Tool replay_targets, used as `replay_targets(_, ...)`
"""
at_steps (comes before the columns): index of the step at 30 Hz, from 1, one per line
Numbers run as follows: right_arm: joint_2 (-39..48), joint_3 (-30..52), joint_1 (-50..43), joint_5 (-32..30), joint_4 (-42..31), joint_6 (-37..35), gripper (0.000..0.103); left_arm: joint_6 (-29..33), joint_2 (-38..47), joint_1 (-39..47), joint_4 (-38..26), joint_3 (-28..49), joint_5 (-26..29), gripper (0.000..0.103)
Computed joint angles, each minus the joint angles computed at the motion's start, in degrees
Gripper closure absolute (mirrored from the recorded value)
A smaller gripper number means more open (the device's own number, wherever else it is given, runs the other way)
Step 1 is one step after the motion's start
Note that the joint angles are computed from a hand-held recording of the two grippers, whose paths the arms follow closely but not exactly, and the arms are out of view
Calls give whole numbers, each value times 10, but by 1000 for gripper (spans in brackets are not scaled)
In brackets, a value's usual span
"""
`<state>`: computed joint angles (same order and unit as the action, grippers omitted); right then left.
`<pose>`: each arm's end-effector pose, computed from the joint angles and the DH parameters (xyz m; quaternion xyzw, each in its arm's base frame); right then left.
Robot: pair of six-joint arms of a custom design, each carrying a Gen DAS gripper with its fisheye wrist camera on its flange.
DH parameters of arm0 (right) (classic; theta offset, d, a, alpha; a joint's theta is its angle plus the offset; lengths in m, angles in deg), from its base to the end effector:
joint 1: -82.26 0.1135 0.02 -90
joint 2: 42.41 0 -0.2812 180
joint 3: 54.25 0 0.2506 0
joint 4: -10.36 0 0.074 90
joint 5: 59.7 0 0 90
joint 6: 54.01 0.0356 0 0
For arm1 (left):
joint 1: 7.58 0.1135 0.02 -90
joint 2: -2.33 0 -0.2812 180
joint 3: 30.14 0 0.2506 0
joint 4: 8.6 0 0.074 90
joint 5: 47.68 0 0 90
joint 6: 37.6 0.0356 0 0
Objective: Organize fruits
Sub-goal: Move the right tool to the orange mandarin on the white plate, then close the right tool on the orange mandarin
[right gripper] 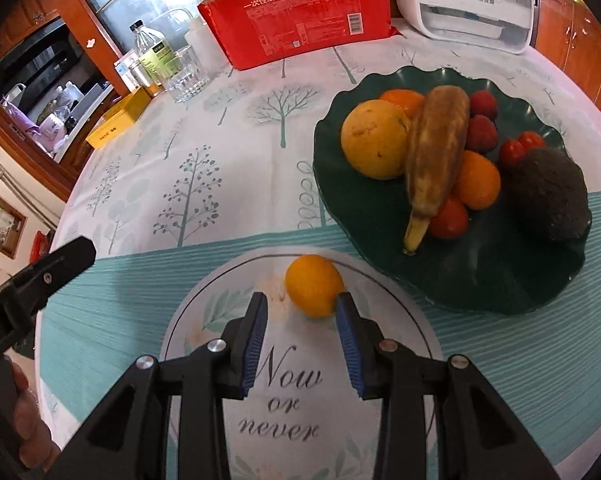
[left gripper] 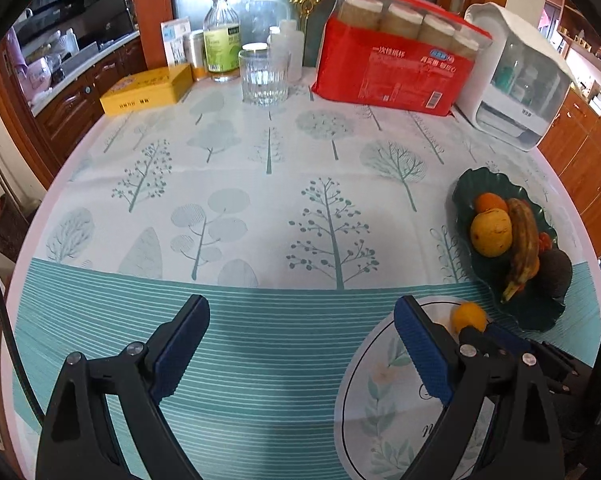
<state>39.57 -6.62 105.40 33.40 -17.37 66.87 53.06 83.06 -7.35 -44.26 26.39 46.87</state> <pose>0.2205 0.0921 0.1538 0.0720 0.9675 0.0861 0.2268 0.2583 -0.0018 0.1936 0.0139 0.9648 -0.0363 0.2601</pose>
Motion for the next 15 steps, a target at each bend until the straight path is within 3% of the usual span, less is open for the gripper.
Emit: replay_targets(15,83,34,30,66,32,-8,67,3,66,10,28,10,12,10)
